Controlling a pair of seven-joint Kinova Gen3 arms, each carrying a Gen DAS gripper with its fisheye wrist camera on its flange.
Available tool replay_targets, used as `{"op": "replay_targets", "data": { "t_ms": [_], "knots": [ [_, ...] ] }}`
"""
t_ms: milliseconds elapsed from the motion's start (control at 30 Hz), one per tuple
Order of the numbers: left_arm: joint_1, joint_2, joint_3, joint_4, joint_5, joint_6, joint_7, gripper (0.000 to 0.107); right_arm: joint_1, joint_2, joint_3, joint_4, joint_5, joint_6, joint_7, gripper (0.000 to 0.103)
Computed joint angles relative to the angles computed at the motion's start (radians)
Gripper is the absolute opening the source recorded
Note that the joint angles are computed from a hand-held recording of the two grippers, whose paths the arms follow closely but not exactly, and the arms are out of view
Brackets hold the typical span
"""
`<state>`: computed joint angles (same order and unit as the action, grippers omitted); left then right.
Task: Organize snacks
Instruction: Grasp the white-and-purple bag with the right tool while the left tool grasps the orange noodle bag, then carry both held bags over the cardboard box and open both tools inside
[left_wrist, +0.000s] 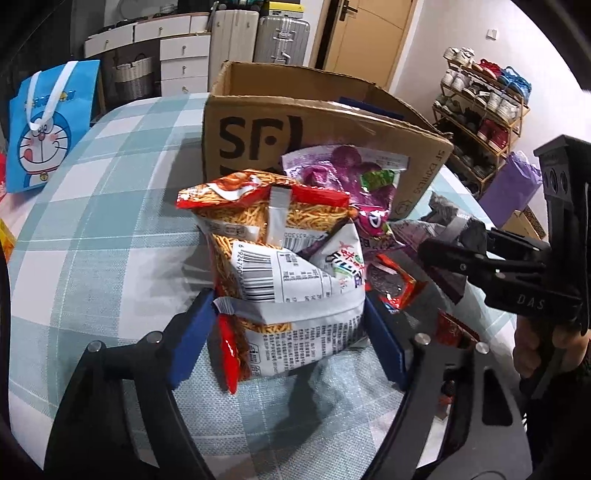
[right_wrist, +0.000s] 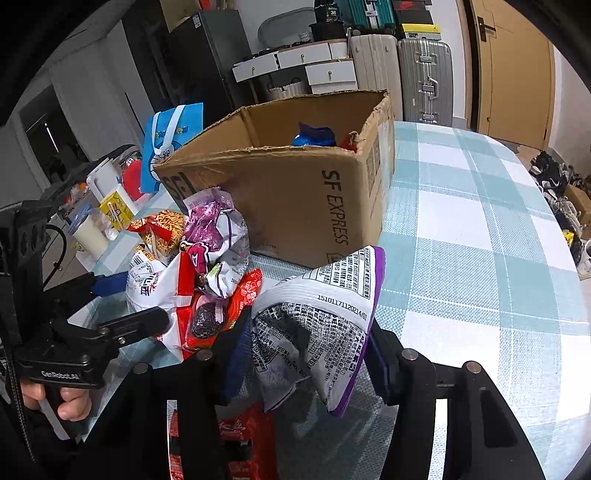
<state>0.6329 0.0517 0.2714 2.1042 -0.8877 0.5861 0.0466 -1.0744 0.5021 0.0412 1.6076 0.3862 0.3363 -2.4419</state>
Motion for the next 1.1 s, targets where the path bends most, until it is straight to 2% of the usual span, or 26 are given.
{"op": "replay_targets", "data": {
  "t_ms": [267,567,833,1100],
  "knots": [
    [-0.007,-0.01,0.004,0.012,0.001,-0.044,-0.028,0.059,-0.014,-0.011,0.019,0.012,0.015,-0.017,-0.016,0.055],
    [-0.005,-0.056,0.04,0.028,-0.045,-0.033,-0.006,0.058,-0.049,-0.041,0.055,0.042,0.055,-0.043,-0.048,0.055],
    [-0.04,-0.122,0.107,0.046,-0.074,-0.003,0.047,0.057,-0.107,-0.074,0.107,0.07,0.12,-0.068,-0.114,0.055],
    [-0.098,-0.2,0.173,0.037,-0.022,0.042,0.009,0.057,-0.176,-0.105,0.165,0.094,0.213,-0.091,-0.203,0.055]
  ]
}}
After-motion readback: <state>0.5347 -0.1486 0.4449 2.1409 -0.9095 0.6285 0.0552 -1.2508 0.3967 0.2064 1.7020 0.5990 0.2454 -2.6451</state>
